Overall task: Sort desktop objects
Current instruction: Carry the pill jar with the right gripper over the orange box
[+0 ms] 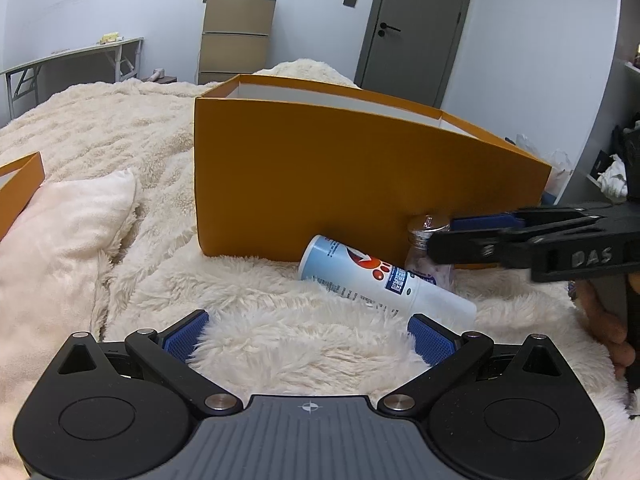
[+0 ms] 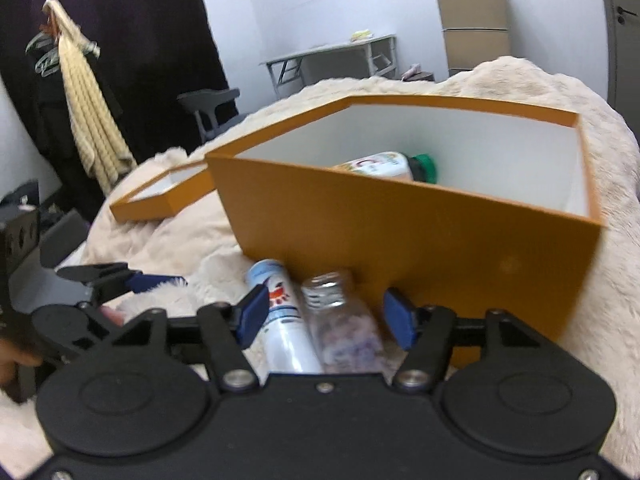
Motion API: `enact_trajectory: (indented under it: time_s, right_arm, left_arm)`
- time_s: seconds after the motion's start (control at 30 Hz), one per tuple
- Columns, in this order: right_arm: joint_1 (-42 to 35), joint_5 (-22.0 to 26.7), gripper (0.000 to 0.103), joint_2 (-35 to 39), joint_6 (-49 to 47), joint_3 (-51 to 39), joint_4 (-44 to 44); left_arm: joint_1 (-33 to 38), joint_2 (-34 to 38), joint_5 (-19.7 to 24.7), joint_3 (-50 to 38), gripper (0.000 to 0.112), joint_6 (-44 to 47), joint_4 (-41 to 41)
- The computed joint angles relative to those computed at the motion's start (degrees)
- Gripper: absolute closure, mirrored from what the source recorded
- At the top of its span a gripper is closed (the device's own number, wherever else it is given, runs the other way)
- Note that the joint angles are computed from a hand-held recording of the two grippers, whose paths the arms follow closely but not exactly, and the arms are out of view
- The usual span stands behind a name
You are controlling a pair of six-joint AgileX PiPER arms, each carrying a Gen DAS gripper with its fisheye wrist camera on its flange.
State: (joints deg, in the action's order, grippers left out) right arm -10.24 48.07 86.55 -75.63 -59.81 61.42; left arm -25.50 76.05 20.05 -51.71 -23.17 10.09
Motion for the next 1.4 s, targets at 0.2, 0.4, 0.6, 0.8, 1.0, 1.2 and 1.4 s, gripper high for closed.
enact_trajectory:
  time_s: [0.2,0.4,0.6,0.8,1.0,1.2,1.4]
  right_arm:
    - [9.74,-14.57,0.068,-3.60,3.27,3.95,-7.46]
    - [7.69,-14.68,0.072,-5.49,-0.53,6.31,-2.84]
    - [4.38,-11.24,0.073,-8.22,-6.05,6.97,2.44]
    - [-2.57,-2.96,0.073,-11.22,-8.28,4.74,8.14]
    - [-7.78,0.74,0.073,-10.89,-6.54,-2.34,14.26]
    - [-5.46,-6.53,0.073,-3.95,1.30,-15.60,10.31]
    - [-1.65,-7.30,0.073,8.31,18.45,-31.18,-7.90]
  left_arm:
    - [-0.75,-0.24,0.58,-0.07,0.009,-1.85,1.74]
    - [-0.70,-0.61,0.85,-0.07,0.009,-1.42,1.27]
    - [-0.32,-0.86,1.02,-0.09,0.009,-0.10,-0.01]
    - [-0.82,-1.11,1.45,-0.22,0.009,-1.25,0.93]
    - [-0.91,-0.91,1.59,-0.38,0.009,-1.52,1.34]
    - [-0.54,-0.46,1.35,-0.55,0.009,-0.64,0.55]
    - [-0.85,-0.50,1.39,-0.63,0.009,-1.48,1.28]
